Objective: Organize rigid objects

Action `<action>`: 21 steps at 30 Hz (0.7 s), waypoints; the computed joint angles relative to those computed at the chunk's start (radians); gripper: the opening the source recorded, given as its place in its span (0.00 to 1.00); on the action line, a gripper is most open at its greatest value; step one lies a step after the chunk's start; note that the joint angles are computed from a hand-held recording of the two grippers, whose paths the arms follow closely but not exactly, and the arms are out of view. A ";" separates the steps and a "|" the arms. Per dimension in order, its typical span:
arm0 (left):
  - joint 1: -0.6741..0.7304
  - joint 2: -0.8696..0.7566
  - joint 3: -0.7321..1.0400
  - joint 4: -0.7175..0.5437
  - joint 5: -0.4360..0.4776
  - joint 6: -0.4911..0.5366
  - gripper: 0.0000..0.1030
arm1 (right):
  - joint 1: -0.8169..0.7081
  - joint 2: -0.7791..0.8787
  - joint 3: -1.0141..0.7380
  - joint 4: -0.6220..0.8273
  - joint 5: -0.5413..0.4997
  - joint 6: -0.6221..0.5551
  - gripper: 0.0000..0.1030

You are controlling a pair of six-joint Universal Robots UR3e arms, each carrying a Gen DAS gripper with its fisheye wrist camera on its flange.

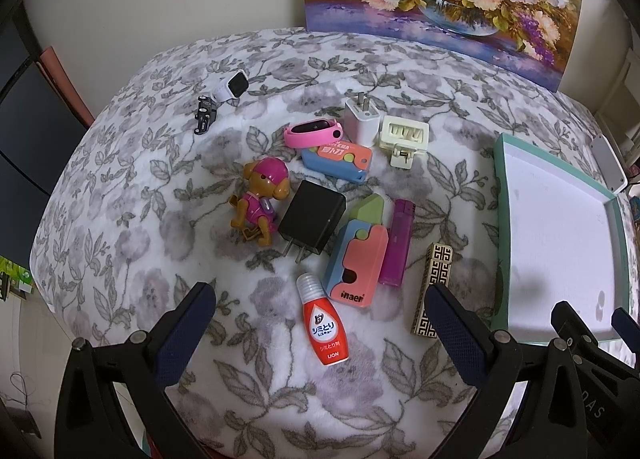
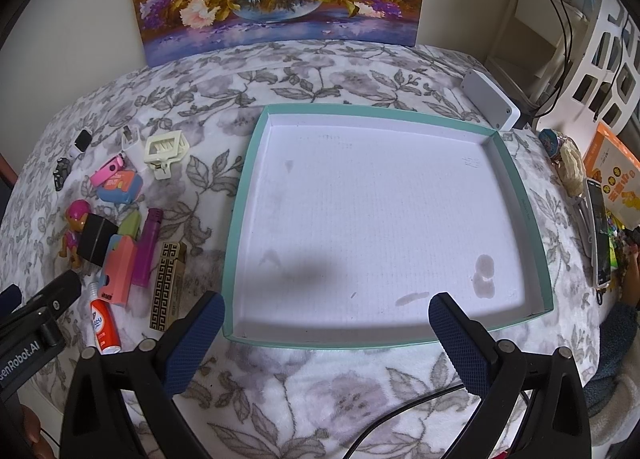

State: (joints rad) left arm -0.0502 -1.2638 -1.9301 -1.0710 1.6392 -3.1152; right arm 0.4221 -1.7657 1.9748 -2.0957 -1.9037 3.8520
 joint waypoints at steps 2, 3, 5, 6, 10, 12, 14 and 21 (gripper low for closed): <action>0.000 0.001 -0.003 0.002 0.000 -0.001 1.00 | 0.000 0.000 -0.001 0.002 0.001 -0.001 1.00; 0.001 0.003 -0.005 0.002 -0.001 0.000 1.00 | 0.000 0.000 -0.002 0.003 0.001 -0.001 1.00; 0.001 0.003 -0.005 0.002 -0.001 0.000 1.00 | 0.005 0.003 -0.004 0.004 -0.002 0.000 1.00; -0.001 0.000 -0.001 0.002 0.000 -0.001 1.00 | 0.006 0.003 -0.005 0.004 -0.003 0.001 1.00; 0.001 0.001 -0.004 0.001 -0.001 0.000 1.00 | 0.009 0.005 -0.008 0.005 -0.007 0.002 1.00; 0.009 0.012 -0.017 0.004 -0.008 0.003 1.00 | 0.009 0.006 -0.010 0.006 -0.007 0.000 1.00; 0.037 0.023 -0.025 -0.011 -0.036 0.014 1.00 | 0.013 0.005 -0.013 0.007 -0.010 0.001 1.00; 0.177 0.022 -0.037 -0.068 -0.061 0.016 1.00 | 0.025 0.021 -0.005 -0.136 0.022 -0.060 1.00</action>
